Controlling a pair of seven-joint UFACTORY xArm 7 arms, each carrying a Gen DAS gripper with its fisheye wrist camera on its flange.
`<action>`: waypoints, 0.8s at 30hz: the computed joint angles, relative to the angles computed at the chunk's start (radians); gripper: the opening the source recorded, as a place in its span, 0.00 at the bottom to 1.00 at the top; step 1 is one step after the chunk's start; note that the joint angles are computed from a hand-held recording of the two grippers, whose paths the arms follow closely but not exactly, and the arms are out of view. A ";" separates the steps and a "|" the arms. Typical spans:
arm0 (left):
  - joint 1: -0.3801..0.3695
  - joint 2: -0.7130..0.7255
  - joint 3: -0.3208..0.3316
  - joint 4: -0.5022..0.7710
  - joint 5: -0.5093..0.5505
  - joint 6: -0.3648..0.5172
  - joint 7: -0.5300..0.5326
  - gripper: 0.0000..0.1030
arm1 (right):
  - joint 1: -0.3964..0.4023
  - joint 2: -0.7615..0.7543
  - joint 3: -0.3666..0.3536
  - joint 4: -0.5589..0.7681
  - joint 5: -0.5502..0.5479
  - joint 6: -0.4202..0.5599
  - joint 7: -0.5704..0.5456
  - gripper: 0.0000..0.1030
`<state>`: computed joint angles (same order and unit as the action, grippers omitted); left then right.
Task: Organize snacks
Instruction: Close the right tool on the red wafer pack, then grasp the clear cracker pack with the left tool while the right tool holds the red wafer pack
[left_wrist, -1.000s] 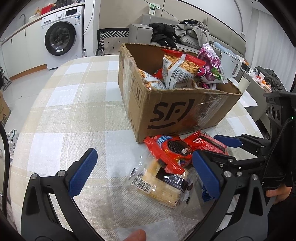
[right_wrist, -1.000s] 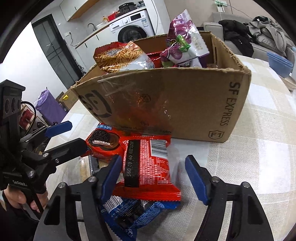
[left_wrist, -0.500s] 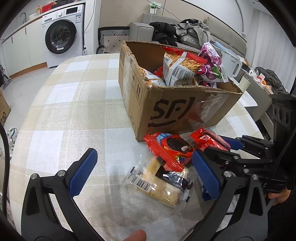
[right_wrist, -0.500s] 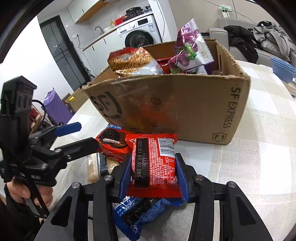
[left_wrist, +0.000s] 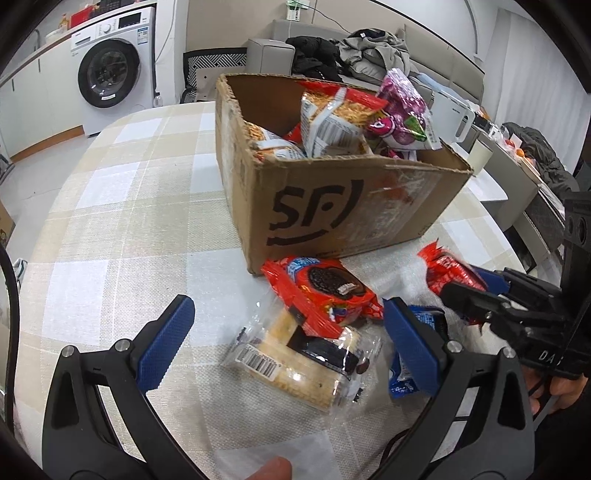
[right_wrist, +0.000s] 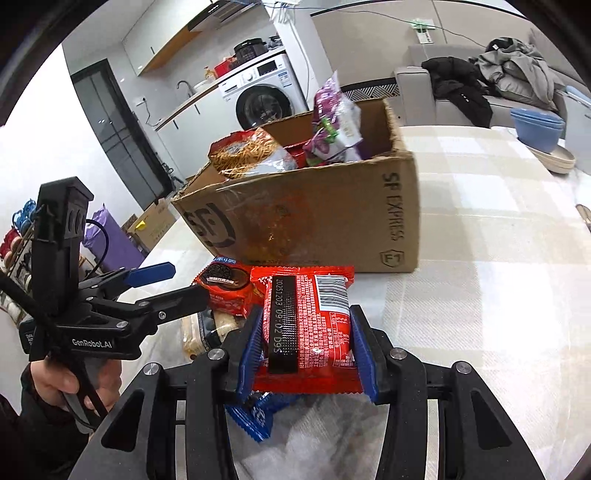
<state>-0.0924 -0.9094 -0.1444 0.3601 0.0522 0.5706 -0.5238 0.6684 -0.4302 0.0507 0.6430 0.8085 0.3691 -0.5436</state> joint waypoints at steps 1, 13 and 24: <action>-0.002 0.000 0.000 0.000 0.001 0.002 0.003 0.99 | -0.002 -0.009 -0.002 -0.006 0.000 0.000 0.001 0.44; -0.039 -0.036 0.044 -0.053 -0.031 0.057 0.078 0.99 | -0.020 -0.098 -0.030 -0.078 -0.046 0.037 0.055 0.44; -0.054 0.050 0.026 -0.036 -0.031 0.044 0.167 0.99 | -0.007 -0.108 -0.044 -0.086 -0.059 0.045 0.057 0.44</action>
<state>-0.1466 -0.8596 -0.1183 0.3245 0.0212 0.6142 -0.3567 0.6614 -0.5379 0.0062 0.5575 0.7491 0.4136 -0.4870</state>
